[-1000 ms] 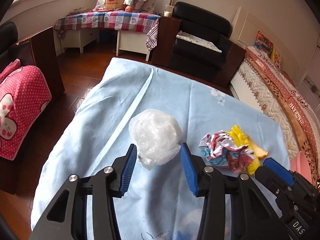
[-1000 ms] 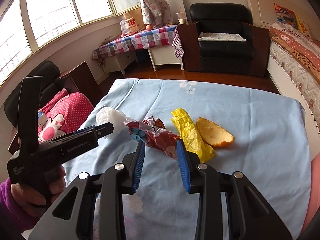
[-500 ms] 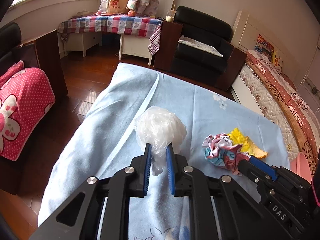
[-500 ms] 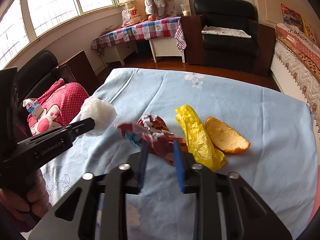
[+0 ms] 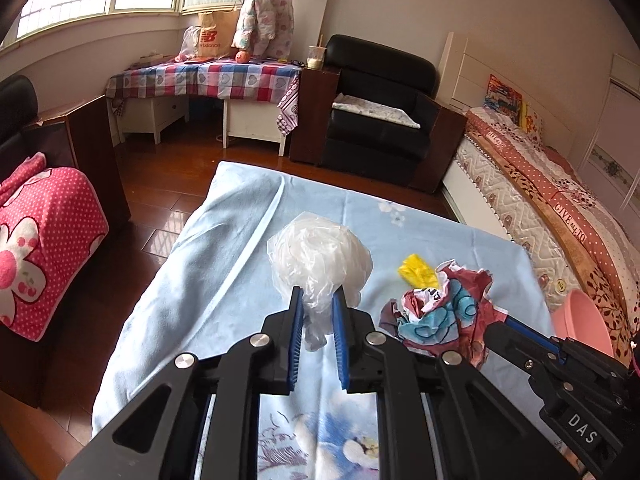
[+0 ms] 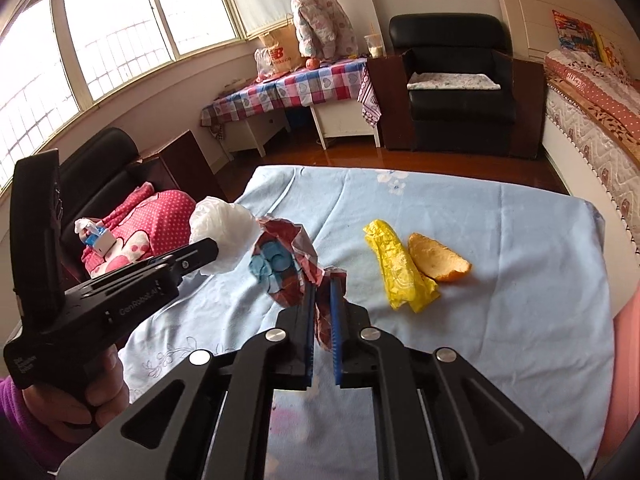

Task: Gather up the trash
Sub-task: 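Grasp the white plastic bag with the left tool while the right tool grasps the printed wrapper, then carry the white bag and printed wrapper over the pink basin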

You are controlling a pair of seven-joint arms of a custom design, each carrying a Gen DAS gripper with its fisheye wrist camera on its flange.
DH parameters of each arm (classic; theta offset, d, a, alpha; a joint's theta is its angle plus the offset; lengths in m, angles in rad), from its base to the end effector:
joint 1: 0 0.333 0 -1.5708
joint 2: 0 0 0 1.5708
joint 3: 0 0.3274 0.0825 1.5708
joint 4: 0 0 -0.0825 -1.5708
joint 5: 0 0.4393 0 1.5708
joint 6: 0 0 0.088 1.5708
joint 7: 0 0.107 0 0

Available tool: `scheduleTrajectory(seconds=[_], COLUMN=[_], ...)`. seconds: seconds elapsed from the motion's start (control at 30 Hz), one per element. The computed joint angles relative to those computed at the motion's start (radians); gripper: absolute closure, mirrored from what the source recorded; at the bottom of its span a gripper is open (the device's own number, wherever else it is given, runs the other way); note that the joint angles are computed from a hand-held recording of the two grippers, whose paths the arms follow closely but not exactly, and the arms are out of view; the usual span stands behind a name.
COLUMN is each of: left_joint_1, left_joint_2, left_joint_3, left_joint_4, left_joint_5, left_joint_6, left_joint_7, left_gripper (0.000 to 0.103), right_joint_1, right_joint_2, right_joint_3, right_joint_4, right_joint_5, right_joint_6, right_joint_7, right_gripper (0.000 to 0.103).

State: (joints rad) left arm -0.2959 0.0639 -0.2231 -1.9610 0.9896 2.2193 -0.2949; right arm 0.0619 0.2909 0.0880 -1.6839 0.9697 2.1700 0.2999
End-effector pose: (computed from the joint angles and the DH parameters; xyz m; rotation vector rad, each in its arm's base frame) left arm 0.5765 -0.2960 0.4616 -2.2102 0.9000 -0.6230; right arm 0.7109 0.1339 0.4553 -2.1363 0.7279 0.0277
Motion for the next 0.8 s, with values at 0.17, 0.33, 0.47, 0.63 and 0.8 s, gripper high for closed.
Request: scheduleTrajectory(seconds=[0.17, 0.33, 0.47, 0.63, 0.8], left_joint_1=[-0.027, -0.072, -0.115, -0.17, -0.226], left_joint_2=[0.045, 0.136, 0.227, 0.34, 0.447], left_joint_3=[-0.009, -0.003, 0.016, 0.052, 0.092], left_joint_4=[0.072, 0.201, 0.325, 0.484, 0.641], left_joint_5=[0.01, 0.008, -0.003, -0.028, -0.05], left_joint_6=[-0.028, -0.063, -0.079, -0.067, -0.073], left_joint_7=[0.041, 0.118, 0.188, 0.272, 0.36], left_gripper=[0.09, 0.09, 0.09, 0.09, 0.09], right_joint_1=[-0.029, -0.057, -0.075, -0.105, -0.136], right_joint_2=[-0.023, -0.025, -0.011, 0.017, 0.045], right_joint_3=[-0.019, -0.038, -0.048, -0.054, -0.051], right_joint_4=[-0.016, -0.015, -0.003, 0.027, 0.058], right_joint_5=[0.038, 0.063, 0.067, 0.061, 0.057], right_joint_6=[0.007, 0.041, 0.093, 0.147, 0.188], right_joint_7=[0.002, 0.02, 0.037, 0.073, 0.098], right_gripper=[0.096, 0.096, 0.096, 0.096, 0.096])
